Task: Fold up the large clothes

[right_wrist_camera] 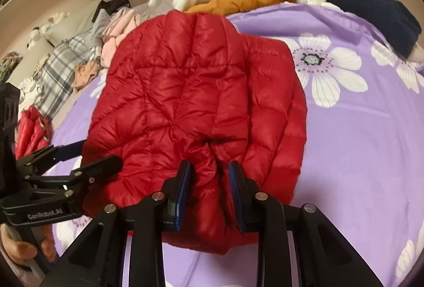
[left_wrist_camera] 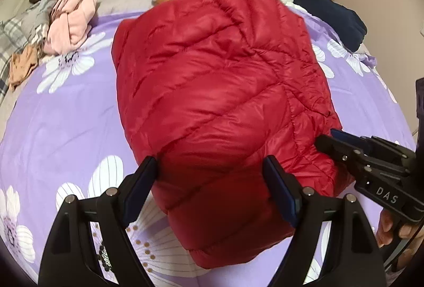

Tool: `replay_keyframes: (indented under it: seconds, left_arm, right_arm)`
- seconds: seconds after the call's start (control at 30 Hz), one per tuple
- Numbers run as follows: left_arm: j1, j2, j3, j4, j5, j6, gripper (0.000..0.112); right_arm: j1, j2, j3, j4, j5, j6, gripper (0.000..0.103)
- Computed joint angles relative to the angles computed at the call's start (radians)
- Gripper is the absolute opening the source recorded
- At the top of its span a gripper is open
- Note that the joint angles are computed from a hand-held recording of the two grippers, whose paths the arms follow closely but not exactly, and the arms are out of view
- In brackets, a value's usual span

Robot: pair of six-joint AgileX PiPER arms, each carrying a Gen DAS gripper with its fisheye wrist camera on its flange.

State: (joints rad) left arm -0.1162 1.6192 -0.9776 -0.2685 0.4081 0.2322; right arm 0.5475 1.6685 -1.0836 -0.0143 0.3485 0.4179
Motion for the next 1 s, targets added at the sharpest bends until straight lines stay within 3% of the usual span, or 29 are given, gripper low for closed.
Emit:
replay_keyframes:
  seconds: [0.17,0.3,0.37,0.53,0.6,0.73,0.83,0.9,1.0]
  left_arm:
    - [-0.013,-0.092,0.046,0.057,0.011,-0.075,0.083]
    - [-0.027,-0.202,0.07,0.175,0.056,-0.211,0.09]
    - [-0.02,-0.245,0.071,0.182,0.098,-0.225,0.102]
    - [-0.013,-0.38,0.072,0.234,0.185,-0.3,0.103]
    - [-0.021,-0.428,0.048,0.282,0.26,-0.349,0.103]
    - [-0.029,-0.515,0.002,0.317,0.384,-0.38,0.103]
    - [-0.012,-0.587,-0.018,0.266,0.446,-0.34,0.103]
    - [-0.04,-0.626,-0.038,0.319,0.491,-0.388,0.103]
    - [-0.126,-0.664,-0.042,0.454,0.531,-0.516,0.103]
  right_arm:
    - [0.057,-0.07,0.003,-0.202,0.072,0.203,0.032]
    - [0.13,-0.152,0.005,-0.403,0.159,0.388,0.07]
    - [0.17,-0.192,0.005,-0.478,0.205,0.458,0.078]
    - [0.246,-0.256,-0.03,-0.534,0.331,0.514,0.085]
    - [0.276,-0.274,-0.058,-0.538,0.392,0.524,0.101]
    - [0.363,-0.315,-0.107,-0.614,0.503,0.582,0.102]
    - [0.416,-0.335,-0.158,-0.631,0.594,0.597,0.102]
    - [0.448,-0.337,-0.195,-0.642,0.663,0.611,0.102]
    - [0.489,-0.355,-0.193,-0.679,0.692,0.644,0.102]
